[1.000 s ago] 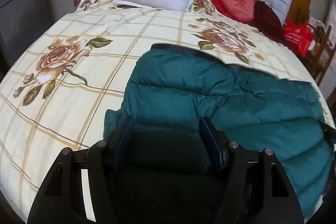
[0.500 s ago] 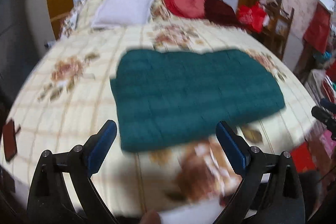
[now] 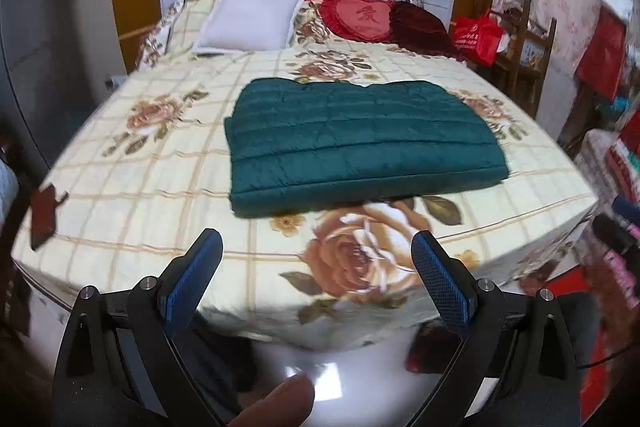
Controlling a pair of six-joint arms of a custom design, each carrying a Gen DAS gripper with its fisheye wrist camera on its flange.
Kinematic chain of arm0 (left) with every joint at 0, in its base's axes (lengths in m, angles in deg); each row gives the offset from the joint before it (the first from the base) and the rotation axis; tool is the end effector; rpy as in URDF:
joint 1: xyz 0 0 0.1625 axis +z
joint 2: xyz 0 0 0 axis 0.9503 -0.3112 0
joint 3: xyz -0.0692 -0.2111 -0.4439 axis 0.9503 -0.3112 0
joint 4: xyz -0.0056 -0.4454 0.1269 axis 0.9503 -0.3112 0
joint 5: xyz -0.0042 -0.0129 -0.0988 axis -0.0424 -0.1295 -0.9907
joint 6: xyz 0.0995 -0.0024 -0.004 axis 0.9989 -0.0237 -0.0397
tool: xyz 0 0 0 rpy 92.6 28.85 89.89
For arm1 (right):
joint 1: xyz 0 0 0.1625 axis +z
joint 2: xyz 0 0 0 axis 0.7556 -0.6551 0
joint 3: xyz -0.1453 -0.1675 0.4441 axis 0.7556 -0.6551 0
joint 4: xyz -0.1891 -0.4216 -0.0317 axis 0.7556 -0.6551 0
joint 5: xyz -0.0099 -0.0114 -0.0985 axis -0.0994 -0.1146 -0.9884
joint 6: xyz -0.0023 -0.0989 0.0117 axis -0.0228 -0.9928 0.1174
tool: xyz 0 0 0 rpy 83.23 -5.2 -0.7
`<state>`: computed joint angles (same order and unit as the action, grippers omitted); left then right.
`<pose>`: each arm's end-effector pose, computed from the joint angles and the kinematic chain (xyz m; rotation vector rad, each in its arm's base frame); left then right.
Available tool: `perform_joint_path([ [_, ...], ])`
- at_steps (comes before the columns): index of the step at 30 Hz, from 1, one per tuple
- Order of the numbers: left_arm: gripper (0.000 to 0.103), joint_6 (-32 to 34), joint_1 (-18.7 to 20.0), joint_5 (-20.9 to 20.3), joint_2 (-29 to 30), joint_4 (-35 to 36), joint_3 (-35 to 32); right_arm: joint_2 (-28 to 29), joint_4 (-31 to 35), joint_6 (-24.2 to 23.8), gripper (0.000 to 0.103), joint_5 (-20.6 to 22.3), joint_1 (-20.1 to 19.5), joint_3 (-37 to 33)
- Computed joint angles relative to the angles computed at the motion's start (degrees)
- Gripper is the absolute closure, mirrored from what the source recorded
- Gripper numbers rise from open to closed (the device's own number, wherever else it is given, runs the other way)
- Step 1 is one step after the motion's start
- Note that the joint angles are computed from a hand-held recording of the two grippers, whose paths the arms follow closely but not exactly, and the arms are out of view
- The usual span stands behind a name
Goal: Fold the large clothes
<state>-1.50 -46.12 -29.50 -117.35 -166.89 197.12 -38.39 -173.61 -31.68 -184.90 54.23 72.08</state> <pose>-0.4511 -0.4418 0.1047 0.8554 2.3894 -0.7787 0.1453 -0.3370 0.4244 0.1587 -2.1330 1.1128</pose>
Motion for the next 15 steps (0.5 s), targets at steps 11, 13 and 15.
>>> perform_joint_path([
  [11, 0.007, -4.96, -2.79, 0.16, -0.05, 8.61, -1.23, 0.24, -3.43, -1.91, 0.002, -4.2, 2.72, 0.73],
  [13, 0.007, -4.56, -3.14, 0.8, 0.09, 8.44, -1.09, 0.53, -4.01, -2.63, 0.002, -4.66, 3.13, 0.93],
  [15, 0.007, -4.32, -3.09, 1.04, 0.15, 8.61, -1.13, 0.58, -3.71, -2.68, 0.002, -4.64, 3.25, 1.07],
])
